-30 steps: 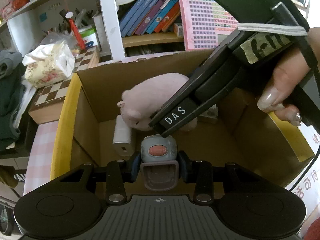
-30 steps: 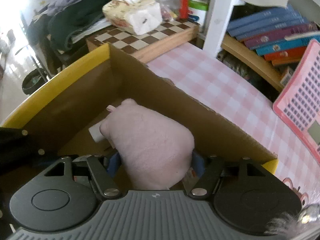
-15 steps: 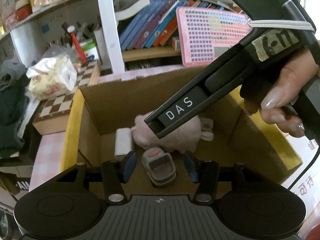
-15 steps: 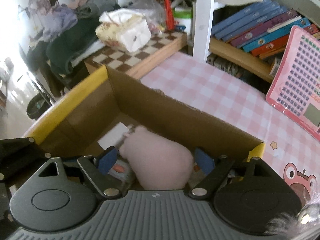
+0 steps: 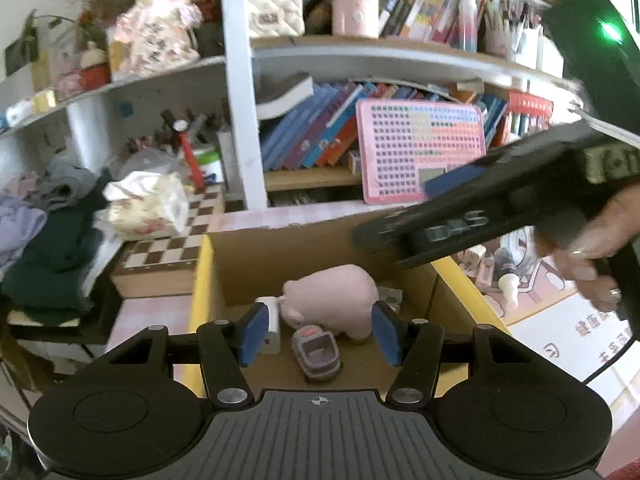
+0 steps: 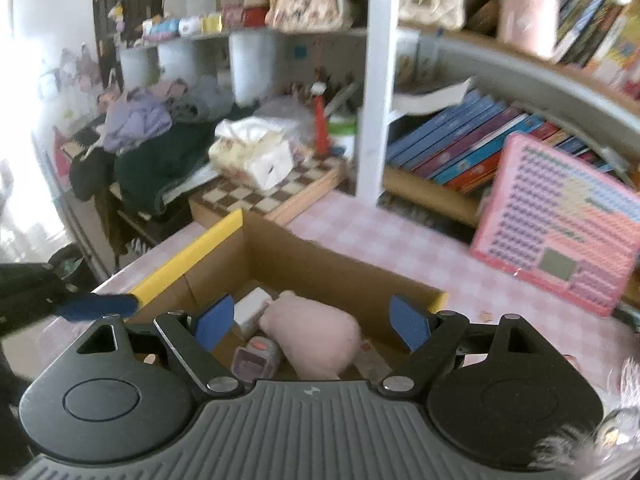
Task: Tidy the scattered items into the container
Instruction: 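Lift both tools out of the yellow box and back toward the remaining items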
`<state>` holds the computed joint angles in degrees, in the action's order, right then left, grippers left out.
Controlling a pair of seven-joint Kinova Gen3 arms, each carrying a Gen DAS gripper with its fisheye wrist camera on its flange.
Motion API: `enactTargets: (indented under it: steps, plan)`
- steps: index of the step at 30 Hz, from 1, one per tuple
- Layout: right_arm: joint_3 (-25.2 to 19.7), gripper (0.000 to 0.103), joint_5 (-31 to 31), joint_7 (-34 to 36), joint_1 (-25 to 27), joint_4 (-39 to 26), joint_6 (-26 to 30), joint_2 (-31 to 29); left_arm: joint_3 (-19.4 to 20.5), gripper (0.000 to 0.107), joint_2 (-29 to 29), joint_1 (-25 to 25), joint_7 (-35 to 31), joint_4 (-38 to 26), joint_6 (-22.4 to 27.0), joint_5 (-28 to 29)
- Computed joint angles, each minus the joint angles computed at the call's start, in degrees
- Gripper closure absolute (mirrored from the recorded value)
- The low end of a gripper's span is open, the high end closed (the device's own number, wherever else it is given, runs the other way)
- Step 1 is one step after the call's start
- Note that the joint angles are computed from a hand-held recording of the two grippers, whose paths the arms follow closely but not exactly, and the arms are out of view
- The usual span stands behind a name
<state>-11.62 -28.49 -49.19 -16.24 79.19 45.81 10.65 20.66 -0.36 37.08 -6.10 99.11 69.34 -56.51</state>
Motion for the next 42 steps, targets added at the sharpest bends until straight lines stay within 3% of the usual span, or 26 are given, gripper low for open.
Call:
enactTargets:
  steps: [5, 7, 10, 15, 22, 33, 42]
  plan:
    - [1.29, 0.018, -5.25, 6.21, 2.55, 9.55, -5.23, -7.67, 3.08, 0.049, -1.79, 2.41, 4.54, 0.61, 6.37, -0.76]
    - [2.64, 0.018, -6.48, 7.59, 2.52, 12.67, -6.21, -10.32, 4.31, 0.039, -2.07, 3.24, 6.34, 0.71, 8.51, -0.71]
    - [4.66, 0.019, -6.78, 7.32, 1.72, 17.01, -7.07, -14.13, 5.91, 0.038, -1.92, 4.82, 8.99, 0.9, 10.97, -0.71]
    - [6.28, 0.019, -4.77, 3.08, -0.65, 24.22, -10.18, -19.94, 7.35, 0.033, -0.35, 8.21, 11.11, -0.04, 14.21, 0.3]
    - [2.89, 0.019, 3.32, -9.57, -1.15, 34.58, -16.25, -28.12, 7.79, 0.027, 2.41, 15.44, 16.05, -1.06, 20.93, 0.89]
    - [3.45, 0.018, 11.48, -20.75, -5.94, 40.65, -13.46, -34.37, 6.87, 0.027, 3.73, 21.56, 20.11, -1.48, 23.51, 4.38]
    - [3.01, 0.018, 16.03, -25.49, -7.13, 41.9, -9.32, -37.0, 6.64, 0.026, 3.87, 22.57, 20.92, -0.41, 20.28, 7.74]
